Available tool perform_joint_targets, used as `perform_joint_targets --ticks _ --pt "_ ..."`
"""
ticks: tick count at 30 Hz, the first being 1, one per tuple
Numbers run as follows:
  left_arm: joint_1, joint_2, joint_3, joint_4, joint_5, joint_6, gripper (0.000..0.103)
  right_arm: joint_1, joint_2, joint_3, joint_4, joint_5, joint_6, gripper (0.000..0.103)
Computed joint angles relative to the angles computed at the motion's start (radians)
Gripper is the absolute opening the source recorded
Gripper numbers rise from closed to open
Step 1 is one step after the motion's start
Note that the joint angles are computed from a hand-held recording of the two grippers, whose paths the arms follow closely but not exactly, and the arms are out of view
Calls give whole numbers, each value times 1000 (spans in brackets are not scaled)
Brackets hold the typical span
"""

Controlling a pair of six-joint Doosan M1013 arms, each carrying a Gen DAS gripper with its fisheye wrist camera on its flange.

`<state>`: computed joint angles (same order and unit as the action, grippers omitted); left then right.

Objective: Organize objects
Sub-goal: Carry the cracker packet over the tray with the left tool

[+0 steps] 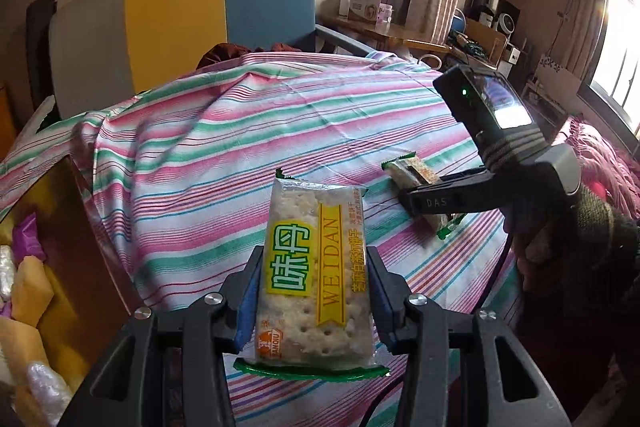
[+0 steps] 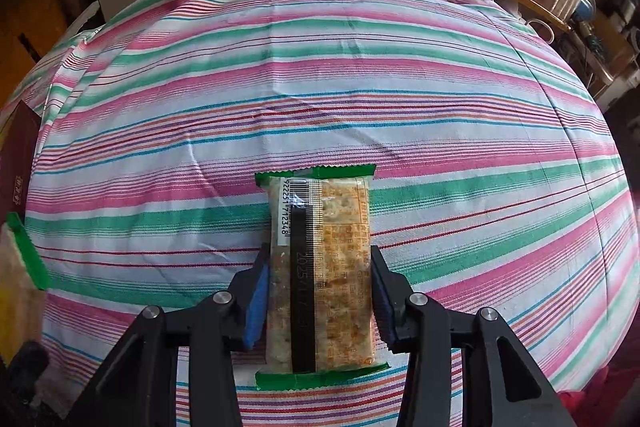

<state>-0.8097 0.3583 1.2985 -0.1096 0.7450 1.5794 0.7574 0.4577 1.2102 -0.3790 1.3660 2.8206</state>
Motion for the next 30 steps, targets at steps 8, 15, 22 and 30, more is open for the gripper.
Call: perform_joint_targets --ticks 8,15,22,30 --pt "33 -29 20 -13 -5 -32 47 22 9 -16 -11 24 7 45" --pt "82 -67 54 -45 -16 -67 47 38 22 -40 -22 54 -2 45" --pt "177 -124 107 -35 -27 -221 47 54 41 -72 -32 85 -17 45" --pt "275 -170 172 101 -18 -507 47 57 50 -85 -35 97 -38 45"
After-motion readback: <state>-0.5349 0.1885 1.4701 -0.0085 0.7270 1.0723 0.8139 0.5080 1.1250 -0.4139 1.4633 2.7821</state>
